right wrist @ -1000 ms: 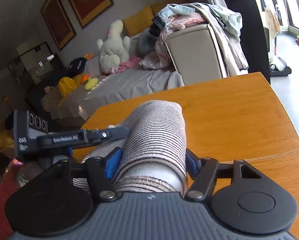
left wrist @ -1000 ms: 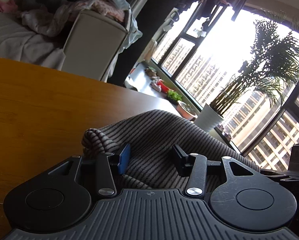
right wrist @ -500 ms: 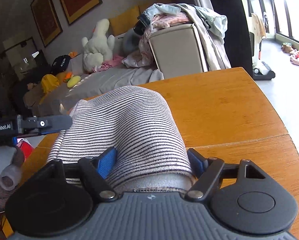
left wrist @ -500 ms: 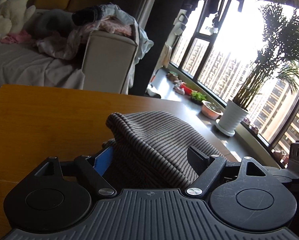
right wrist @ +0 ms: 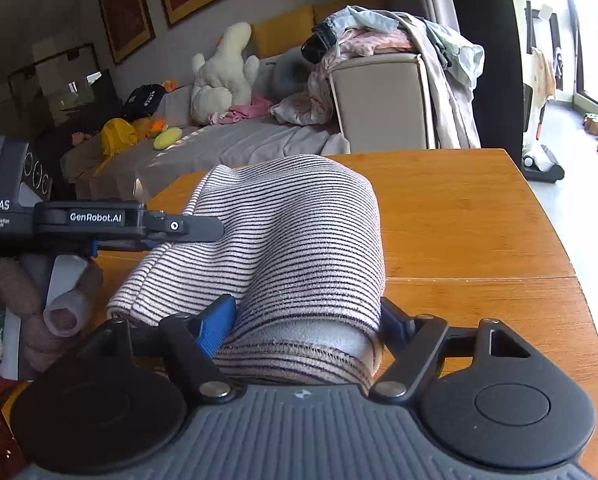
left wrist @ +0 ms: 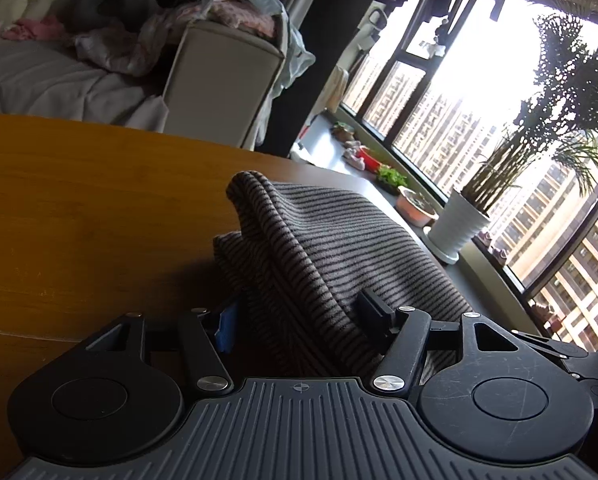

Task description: Fold clothes

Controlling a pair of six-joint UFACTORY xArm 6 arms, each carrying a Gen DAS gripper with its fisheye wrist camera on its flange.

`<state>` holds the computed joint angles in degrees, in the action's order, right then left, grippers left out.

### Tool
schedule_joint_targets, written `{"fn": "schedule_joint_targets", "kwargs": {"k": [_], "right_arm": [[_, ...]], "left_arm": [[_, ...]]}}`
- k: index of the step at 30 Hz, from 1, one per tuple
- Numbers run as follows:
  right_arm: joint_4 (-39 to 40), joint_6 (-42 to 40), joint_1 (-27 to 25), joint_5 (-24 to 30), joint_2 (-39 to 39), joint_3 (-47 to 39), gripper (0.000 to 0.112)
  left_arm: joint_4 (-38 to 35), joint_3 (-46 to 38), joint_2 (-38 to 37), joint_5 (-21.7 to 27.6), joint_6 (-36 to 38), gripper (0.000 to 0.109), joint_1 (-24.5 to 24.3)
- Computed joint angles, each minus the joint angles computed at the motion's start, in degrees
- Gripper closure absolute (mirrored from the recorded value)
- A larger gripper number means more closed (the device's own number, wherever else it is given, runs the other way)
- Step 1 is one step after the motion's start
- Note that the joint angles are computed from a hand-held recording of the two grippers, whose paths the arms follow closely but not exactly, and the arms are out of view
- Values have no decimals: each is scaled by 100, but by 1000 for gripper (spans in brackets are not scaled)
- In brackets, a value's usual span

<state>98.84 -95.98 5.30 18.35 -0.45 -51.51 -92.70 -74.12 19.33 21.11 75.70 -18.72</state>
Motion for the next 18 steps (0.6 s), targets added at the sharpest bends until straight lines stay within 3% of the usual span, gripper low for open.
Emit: {"fn": "schedule_joint_targets", "kwargs": {"k": [7,10,13,18], "right_arm": [[61,228,-216,210,-137,-112,34],[-11,500,-337,384,19,-486,28],[-504,936,-296,415,483,-1040,26],[-1772,2340,-173,406,1466,-1894,25]], "left_arm": [[81,178,-185,-105,60,40,-37],[160,260,-267,-111,-5,40,-37],[219,332,-352,-105,-109,41,-24],[401,465,-475,43,-268,42,69]]}}
